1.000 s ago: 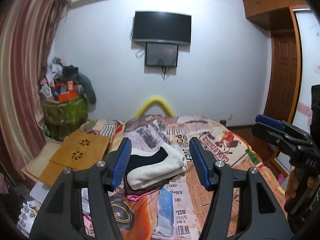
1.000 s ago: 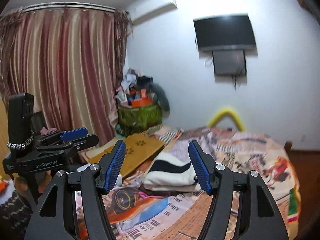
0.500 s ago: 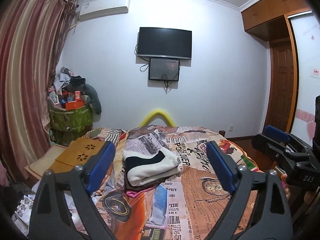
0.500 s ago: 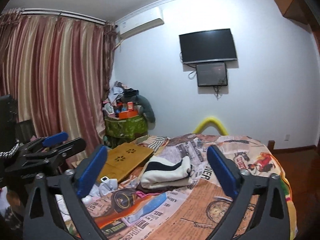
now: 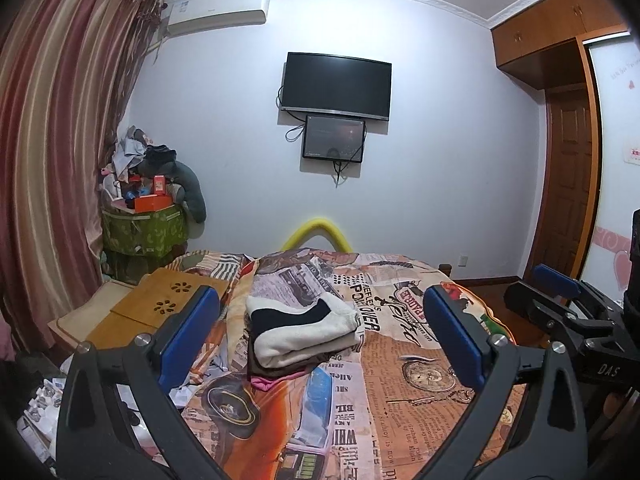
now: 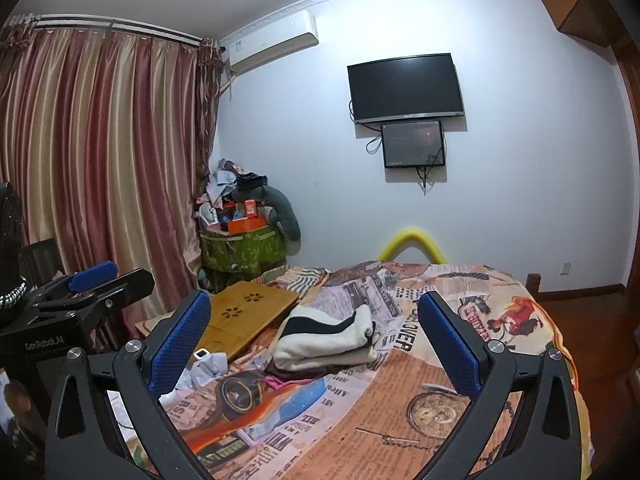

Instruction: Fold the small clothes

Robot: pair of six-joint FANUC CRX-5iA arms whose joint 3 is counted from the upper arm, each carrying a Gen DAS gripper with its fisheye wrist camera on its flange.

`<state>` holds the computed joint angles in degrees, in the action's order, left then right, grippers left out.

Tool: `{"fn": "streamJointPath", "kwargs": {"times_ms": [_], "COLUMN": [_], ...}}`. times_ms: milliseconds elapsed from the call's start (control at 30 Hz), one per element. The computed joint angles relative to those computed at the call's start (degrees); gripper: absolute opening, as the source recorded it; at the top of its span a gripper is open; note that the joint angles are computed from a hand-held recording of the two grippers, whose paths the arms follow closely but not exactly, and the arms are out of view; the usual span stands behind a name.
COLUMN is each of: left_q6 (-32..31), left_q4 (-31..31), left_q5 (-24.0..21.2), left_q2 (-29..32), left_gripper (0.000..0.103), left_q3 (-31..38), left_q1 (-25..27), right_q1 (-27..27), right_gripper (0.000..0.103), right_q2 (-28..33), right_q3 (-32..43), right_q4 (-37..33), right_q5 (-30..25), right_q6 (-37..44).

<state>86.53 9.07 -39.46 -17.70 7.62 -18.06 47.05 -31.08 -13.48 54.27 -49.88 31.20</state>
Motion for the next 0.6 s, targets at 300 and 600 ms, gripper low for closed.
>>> {"fn": "streamJointPath", "kwargs": {"times_ms": [300,600], "left_q6": [0.54,0.34], "left_q4": [-1.77,-1.32], "left_q5": [-0.29,-0.37], "left_q2": [0.45,0.62], "left_gripper": [0.103,0.103], "left_q3": [0.44,0.36], "left_q1": [-0.92,-0.88], "right_q1": [0.66,1.26], "right_gripper": [0.103,0.103], "right_q2": [-0.01,0.19], "right_q3": [0.53,1.12], "right_q4": [-0.75,-0.74], "right_q5": [-1.28,-2.17], "right_q6": [0.23,0.44]}}
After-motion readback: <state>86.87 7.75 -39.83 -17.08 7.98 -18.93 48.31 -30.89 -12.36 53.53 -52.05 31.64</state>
